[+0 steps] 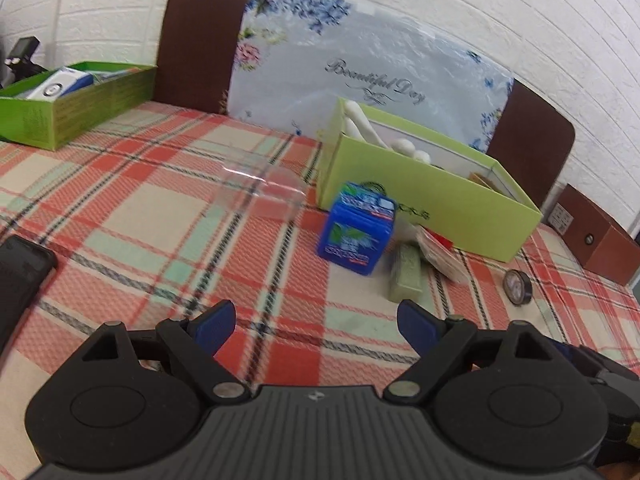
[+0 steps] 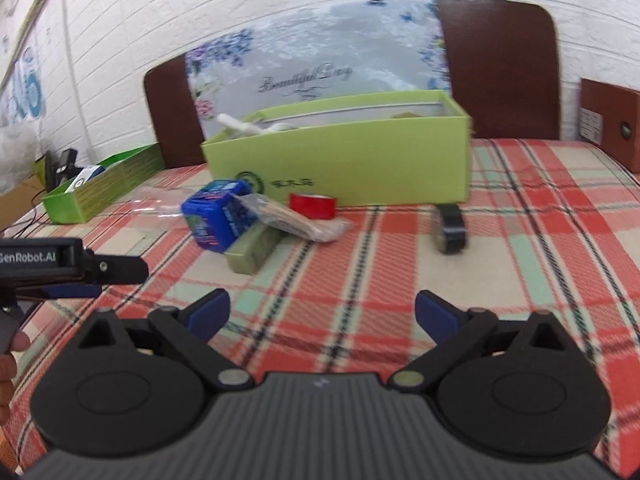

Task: Organize objects
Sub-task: 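Move both grippers back toward the blue mint tin and olive soap bar, then grasp the blue mint tin with the left gripper while the right gripper grasps the olive soap bar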

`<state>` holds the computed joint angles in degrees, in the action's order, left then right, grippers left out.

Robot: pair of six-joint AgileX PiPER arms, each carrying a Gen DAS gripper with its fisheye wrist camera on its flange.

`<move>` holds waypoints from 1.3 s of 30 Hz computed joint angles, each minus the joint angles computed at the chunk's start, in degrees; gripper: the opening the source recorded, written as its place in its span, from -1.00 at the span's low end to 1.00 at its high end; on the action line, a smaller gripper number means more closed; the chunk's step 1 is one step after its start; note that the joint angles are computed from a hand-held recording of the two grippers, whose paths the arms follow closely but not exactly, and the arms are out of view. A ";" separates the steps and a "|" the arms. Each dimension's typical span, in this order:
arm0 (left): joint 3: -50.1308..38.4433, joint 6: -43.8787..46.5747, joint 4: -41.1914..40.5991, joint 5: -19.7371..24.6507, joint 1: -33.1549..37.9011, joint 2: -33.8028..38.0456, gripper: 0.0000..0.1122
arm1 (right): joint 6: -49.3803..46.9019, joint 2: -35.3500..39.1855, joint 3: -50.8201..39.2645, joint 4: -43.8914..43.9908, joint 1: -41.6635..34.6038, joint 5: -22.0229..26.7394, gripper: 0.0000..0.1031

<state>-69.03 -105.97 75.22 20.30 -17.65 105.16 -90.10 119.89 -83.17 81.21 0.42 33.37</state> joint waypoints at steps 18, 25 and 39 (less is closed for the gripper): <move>0.43 -8.09 11.05 -7.08 4.10 0.38 0.62 | 34.15 12.87 -24.89 -29.83 11.28 -1.66 -0.55; -11.87 11.42 -4.44 -7.30 4.22 8.38 0.62 | 18.31 3.22 -8.71 -20.67 6.29 -2.35 -0.56; -36.39 69.79 -56.61 1.54 6.29 21.16 0.09 | 12.51 -4.20 1.98 -15.55 2.46 -0.54 -0.55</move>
